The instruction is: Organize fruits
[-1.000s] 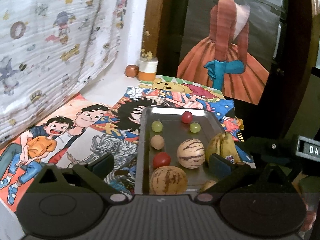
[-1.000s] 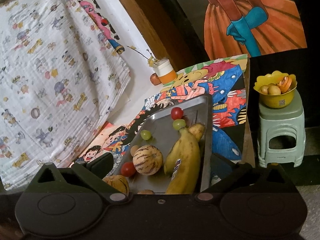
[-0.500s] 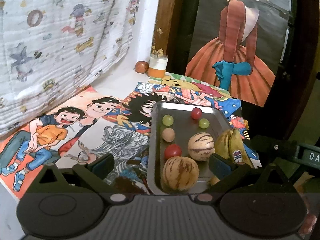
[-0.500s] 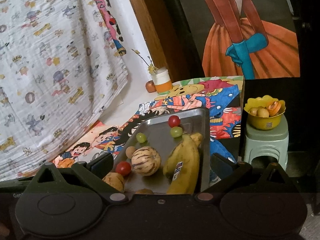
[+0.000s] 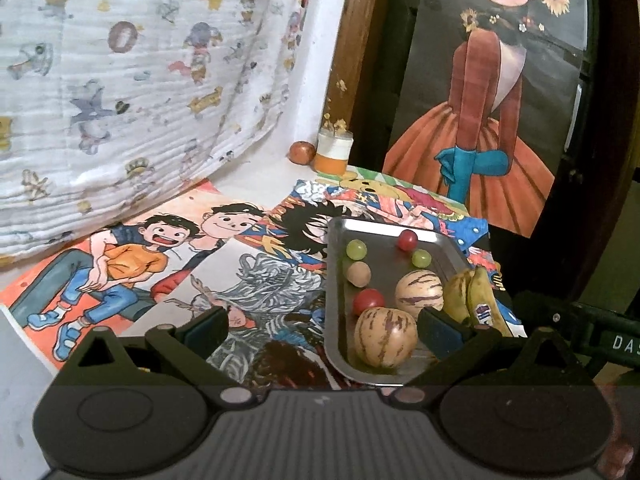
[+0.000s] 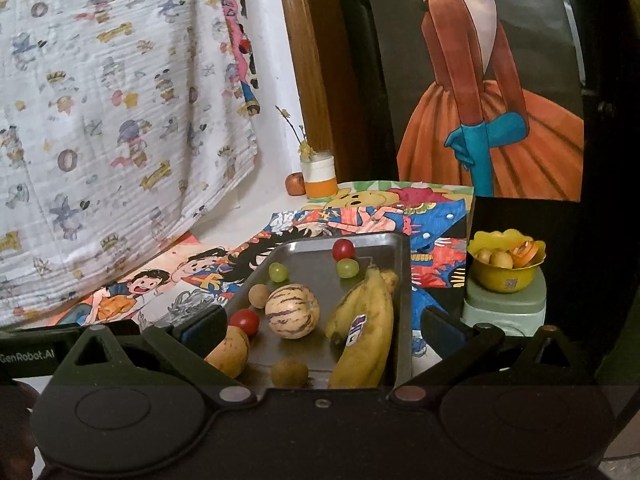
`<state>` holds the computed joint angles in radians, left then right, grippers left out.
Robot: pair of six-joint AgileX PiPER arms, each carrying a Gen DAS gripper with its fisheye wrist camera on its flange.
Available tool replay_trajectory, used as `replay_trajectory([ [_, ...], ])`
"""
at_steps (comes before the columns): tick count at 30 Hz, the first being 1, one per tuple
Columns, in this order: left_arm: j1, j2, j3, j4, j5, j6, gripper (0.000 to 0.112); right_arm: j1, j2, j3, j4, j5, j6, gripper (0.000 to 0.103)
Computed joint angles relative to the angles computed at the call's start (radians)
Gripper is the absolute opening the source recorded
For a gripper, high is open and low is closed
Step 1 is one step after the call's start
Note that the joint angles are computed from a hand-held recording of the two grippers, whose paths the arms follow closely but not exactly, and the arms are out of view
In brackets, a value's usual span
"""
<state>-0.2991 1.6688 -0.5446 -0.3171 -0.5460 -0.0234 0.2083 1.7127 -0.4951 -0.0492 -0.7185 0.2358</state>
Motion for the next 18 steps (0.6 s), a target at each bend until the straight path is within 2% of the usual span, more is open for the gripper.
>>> replay_trajectory([
  [11,0.034,-0.026,0.123,0.091,-0.134,-0.063,0.103,0.086,-0.031,0.067,0.137,-0.046,-0.082,0.102],
  [18,0.046,-0.043,0.196,0.128,-0.21,-0.075,0.103,0.173,-0.034,0.132,0.251,-0.144,-0.159,0.102],
])
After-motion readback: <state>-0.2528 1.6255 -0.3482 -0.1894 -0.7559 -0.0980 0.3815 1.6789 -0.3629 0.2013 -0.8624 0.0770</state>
